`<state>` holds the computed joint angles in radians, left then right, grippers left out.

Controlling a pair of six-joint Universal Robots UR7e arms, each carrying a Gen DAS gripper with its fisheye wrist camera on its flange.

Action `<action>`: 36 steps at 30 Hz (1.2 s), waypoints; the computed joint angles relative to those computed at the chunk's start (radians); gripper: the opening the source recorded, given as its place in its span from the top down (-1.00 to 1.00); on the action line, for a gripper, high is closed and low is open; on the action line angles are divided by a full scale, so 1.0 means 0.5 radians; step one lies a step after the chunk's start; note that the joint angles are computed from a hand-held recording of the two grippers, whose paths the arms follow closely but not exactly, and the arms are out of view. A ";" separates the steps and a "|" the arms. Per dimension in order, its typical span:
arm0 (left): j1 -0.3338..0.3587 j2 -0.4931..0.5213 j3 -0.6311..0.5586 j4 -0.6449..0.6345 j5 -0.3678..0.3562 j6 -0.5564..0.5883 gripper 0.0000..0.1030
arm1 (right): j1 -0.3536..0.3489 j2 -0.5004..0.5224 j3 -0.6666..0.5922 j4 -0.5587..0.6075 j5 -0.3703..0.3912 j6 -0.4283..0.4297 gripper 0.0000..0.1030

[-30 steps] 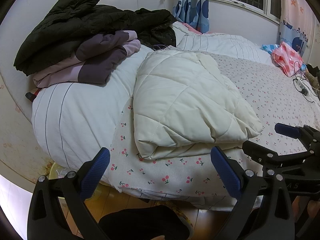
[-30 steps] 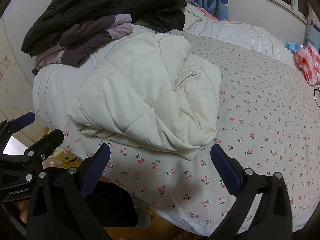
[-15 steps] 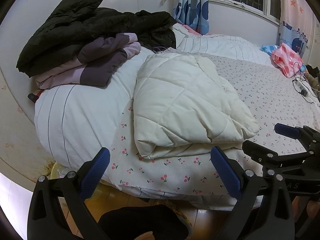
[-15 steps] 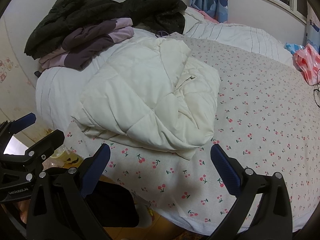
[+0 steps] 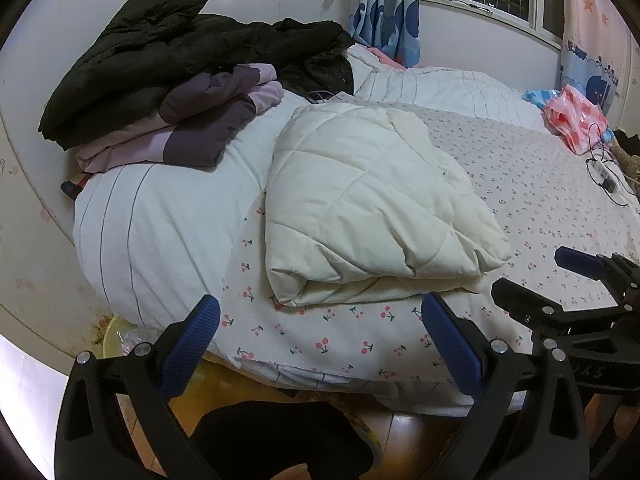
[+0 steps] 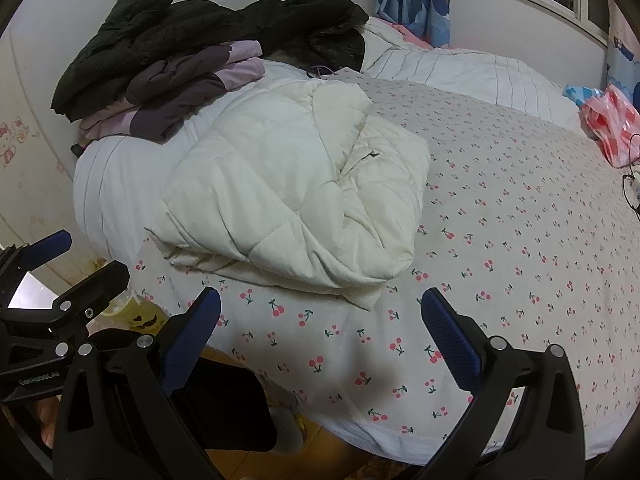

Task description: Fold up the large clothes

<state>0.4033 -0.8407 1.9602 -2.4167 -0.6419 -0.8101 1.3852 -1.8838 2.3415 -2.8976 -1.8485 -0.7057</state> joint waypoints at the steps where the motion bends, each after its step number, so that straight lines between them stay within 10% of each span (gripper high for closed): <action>1: -0.002 -0.001 -0.001 0.006 0.001 -0.011 -0.87 | -0.002 -0.008 0.007 -0.002 0.003 -0.001 -0.88; 36: -0.062 0.102 -0.094 0.076 0.049 -0.060 -0.87 | -0.130 -0.057 0.013 0.025 0.118 0.017 -0.89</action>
